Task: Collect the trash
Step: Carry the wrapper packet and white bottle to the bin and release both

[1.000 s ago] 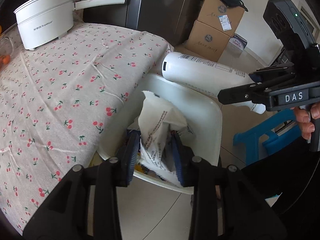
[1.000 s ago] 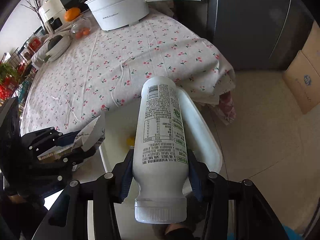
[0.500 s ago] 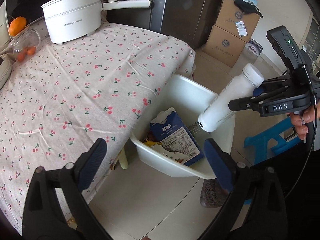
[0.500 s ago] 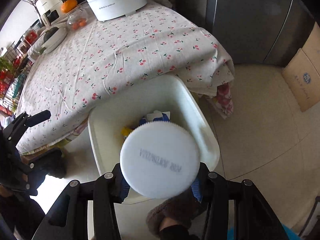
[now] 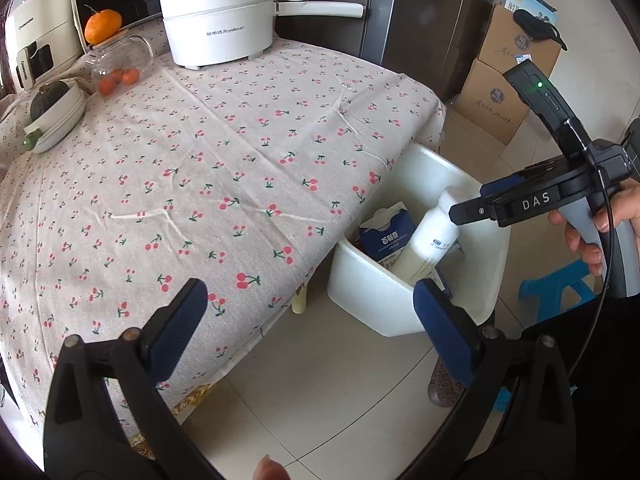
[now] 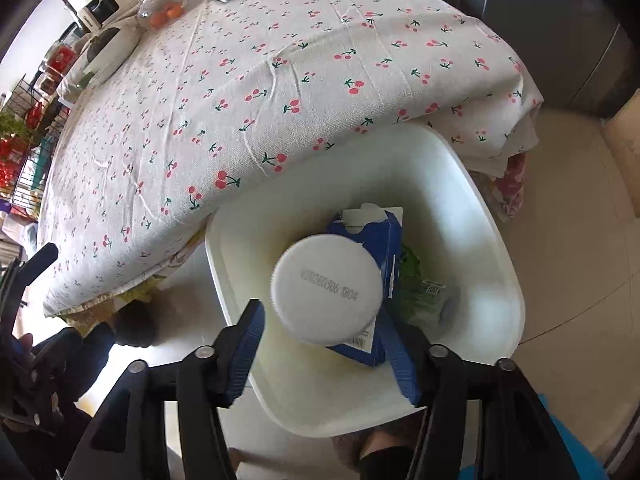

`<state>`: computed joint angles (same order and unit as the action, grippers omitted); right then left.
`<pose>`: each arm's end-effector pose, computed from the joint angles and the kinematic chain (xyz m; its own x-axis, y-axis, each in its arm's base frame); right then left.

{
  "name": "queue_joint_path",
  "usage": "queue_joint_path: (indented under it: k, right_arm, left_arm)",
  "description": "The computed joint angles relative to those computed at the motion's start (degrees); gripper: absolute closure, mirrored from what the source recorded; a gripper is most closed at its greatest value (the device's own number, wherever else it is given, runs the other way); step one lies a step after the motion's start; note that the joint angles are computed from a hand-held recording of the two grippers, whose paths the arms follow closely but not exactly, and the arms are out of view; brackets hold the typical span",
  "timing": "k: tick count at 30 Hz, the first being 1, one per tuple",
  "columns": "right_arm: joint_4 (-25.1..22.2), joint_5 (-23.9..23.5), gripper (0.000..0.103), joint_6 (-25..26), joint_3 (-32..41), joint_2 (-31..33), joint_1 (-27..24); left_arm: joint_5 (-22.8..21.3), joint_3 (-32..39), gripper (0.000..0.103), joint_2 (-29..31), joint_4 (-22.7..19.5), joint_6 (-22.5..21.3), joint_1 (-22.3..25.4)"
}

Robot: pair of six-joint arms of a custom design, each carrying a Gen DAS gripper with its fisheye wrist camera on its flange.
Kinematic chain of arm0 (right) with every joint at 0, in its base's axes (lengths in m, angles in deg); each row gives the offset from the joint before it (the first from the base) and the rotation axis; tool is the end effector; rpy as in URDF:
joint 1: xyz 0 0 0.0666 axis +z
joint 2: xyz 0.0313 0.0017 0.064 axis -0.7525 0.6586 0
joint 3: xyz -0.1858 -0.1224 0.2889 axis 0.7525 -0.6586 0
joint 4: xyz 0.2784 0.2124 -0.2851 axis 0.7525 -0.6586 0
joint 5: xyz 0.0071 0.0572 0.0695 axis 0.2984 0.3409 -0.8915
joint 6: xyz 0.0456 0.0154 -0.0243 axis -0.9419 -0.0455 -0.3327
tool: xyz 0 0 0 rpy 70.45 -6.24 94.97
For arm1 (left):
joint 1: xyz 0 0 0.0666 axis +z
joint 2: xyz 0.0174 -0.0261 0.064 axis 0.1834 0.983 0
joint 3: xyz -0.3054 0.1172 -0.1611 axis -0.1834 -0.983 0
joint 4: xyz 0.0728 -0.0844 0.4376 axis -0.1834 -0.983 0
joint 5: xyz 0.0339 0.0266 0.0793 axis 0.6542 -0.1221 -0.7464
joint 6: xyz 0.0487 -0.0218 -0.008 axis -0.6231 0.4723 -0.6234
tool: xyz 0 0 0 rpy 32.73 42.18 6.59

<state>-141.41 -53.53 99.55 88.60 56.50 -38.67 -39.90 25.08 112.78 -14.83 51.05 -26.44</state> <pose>0.5905 0.1118 0.3017 -0.8310 -0.5219 -0.1926 -0.5480 0.8275 0.1222 0.3989 -0.2865 0.3261 -0.8198 -0.1019 -0.5634 -0.0775 0.9947 -0.0672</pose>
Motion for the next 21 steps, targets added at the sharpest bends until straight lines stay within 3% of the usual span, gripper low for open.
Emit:
queue_joint_path:
  k: [1,4,7,13,21]
  right_arm:
    - [1.7,0.8,0.016,-0.5,-0.6,-0.8,0.2]
    - [5.0,1.2,0.013,-1.0,-1.8,-2.9,0.4]
    - [8.2,2.0,0.000,-1.4,-4.0,-5.7,0.6]
    - [16.4,1.3,0.000,-1.9,-11.9,-14.1,1.2]
    - [23.1,1.8,0.000,-6.4,-22.4,-25.7,2.2]
  left_arm:
    - [-0.4,-0.1,0.001,-0.2,-0.5,0.5,0.0]
    - [-1.7,-0.6,0.001,-1.1,-1.7,1.8,-0.1]
    - [-3.9,-0.8,0.001,-1.8,-3.4,4.0,-0.6]
    - [-9.0,-0.8,0.001,-3.0,-8.2,11.1,-2.2]
    - [-15.2,-1.2,0.001,-5.4,-13.9,22.4,-5.9]
